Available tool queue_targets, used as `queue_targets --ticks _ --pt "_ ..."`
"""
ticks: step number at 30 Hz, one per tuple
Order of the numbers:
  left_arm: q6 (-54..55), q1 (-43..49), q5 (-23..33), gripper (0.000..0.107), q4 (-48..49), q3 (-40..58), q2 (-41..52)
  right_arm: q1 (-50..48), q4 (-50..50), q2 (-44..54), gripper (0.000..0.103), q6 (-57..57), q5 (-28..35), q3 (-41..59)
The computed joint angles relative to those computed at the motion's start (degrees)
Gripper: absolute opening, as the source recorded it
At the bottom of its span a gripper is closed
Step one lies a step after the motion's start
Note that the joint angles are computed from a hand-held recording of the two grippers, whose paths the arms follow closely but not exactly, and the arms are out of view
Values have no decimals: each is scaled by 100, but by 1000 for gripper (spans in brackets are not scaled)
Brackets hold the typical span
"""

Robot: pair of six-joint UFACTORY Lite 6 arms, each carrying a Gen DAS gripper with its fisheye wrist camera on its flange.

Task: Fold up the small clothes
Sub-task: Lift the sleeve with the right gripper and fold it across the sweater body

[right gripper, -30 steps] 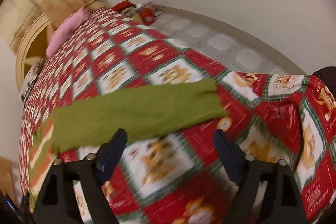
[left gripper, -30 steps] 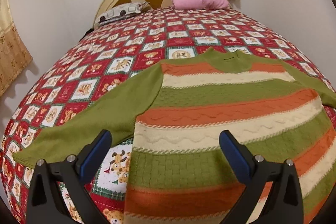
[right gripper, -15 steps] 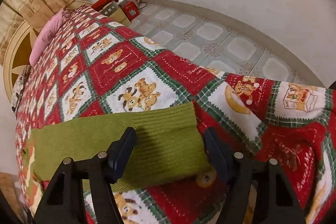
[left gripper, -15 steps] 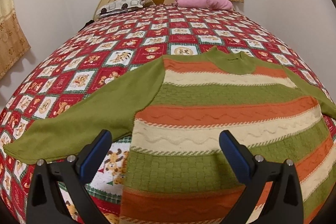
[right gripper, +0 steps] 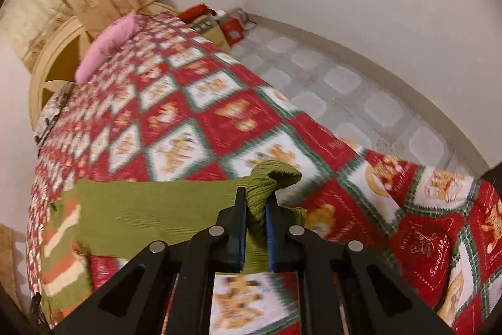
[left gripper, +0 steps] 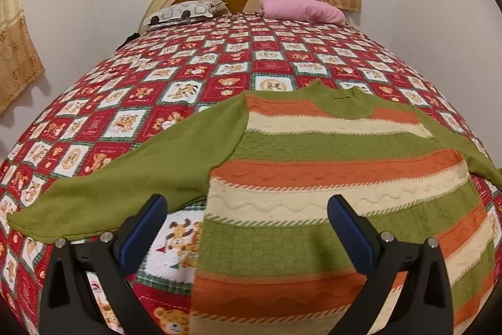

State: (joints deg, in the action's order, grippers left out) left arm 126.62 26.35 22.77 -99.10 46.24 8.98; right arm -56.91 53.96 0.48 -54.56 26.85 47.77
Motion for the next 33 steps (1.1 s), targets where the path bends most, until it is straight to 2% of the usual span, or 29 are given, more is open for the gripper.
queue_targets --ticks 3,8,12,17,21,24,29,33 --pt "557 49 -123 103 -514 -42 3 481 -423 -461 9 768 148 122" --pt "245 271 37 103 -115 -16 62 1581 -1727 -965 9 2576 307 601" --pt "358 402 161 103 -84 -132 13 2809 -3119 -1194 9 4361 415 1265" --pt "221 579 337 103 127 -98 66 4365 -4926 -1031 9 6386 677 2360" --pt "25 781 543 103 402 -22 120 5843 -6495 -384 9 7888 1116 3620" --pt "-75 934 675 103 570 61 199 6668 -7154 149 9 8469 1398 4365" --pt "-197 1154 847 103 801 234 345 7783 -7672 1484 9 8929 1834 5994" --pt "-284 1318 933 103 924 433 551 8350 -7646 2724 8 9070 1953 7299"
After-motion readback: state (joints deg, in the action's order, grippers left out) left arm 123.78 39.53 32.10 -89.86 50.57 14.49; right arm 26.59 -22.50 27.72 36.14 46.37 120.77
